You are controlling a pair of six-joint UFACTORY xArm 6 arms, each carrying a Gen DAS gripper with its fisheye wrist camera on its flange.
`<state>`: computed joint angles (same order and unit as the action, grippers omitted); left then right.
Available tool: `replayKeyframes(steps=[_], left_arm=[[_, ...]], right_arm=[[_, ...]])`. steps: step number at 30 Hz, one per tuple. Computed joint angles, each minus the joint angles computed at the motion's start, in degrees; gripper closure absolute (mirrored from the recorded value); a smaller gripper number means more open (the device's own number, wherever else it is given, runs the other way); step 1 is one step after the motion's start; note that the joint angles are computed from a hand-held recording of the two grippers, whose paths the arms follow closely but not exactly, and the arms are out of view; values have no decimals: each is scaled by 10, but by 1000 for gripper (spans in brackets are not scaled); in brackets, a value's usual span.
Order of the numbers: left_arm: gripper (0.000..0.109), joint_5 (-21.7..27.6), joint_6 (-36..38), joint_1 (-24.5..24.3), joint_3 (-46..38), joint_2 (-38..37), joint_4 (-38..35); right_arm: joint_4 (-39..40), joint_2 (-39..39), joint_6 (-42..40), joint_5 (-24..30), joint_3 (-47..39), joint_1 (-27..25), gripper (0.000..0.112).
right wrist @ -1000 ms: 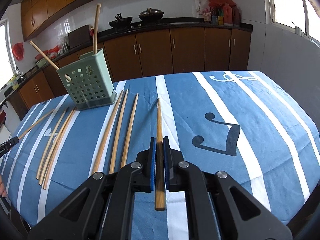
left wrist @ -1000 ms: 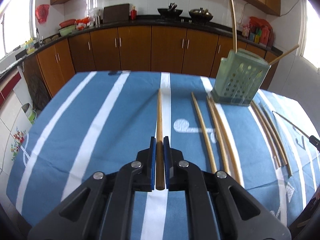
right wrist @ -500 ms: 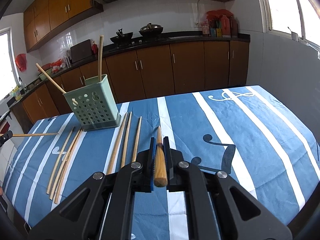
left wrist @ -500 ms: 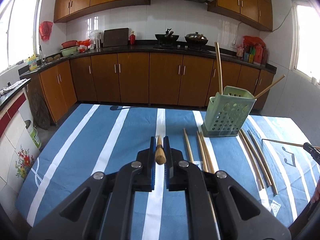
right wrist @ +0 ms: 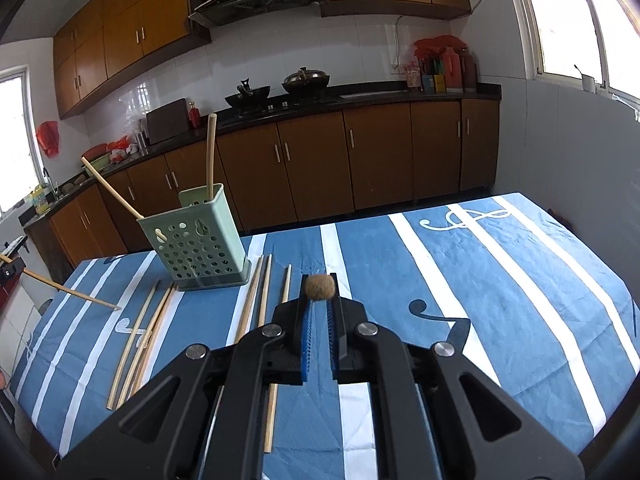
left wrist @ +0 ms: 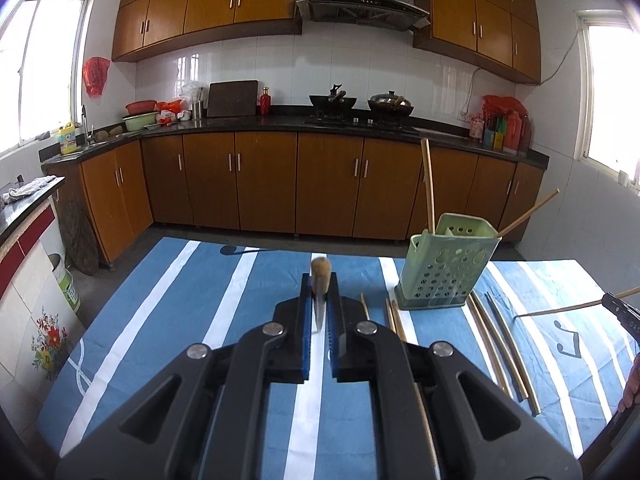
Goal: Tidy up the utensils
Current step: 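Lower the right gripper's chopstick into the green holder while the left gripper inserts its own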
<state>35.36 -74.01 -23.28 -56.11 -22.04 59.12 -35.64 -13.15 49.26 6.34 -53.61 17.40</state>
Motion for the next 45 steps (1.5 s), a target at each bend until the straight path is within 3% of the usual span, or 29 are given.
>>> replayKeyframes(steps=[12,16,22,27,34,39,45], left_arm=[[101,-38,23,-1,-48,8,-2],[101,-53,23,-7,-96,34,11],[101,-64,-13,-18,-196,96,57],[101,-53,-62,-28,-316,177,111],[101,-28,-132,-27,-455,290,177],[101,-36,-125,-11,-499,341,155],[101,-51,-117,3,-513,382,134]], right_arm=[[16,9,-22,-22,-51,7,105],[115,13,-105,-50,-68,22,105],[370,36,-337,-83,-117,69,105],[361,88,-338,-89,-191,75,105],[400,167,-387,-53,-292,85,105],[482,208,-455,-12,-338,92,105],[526,237,-480,30,-368,86,105]])
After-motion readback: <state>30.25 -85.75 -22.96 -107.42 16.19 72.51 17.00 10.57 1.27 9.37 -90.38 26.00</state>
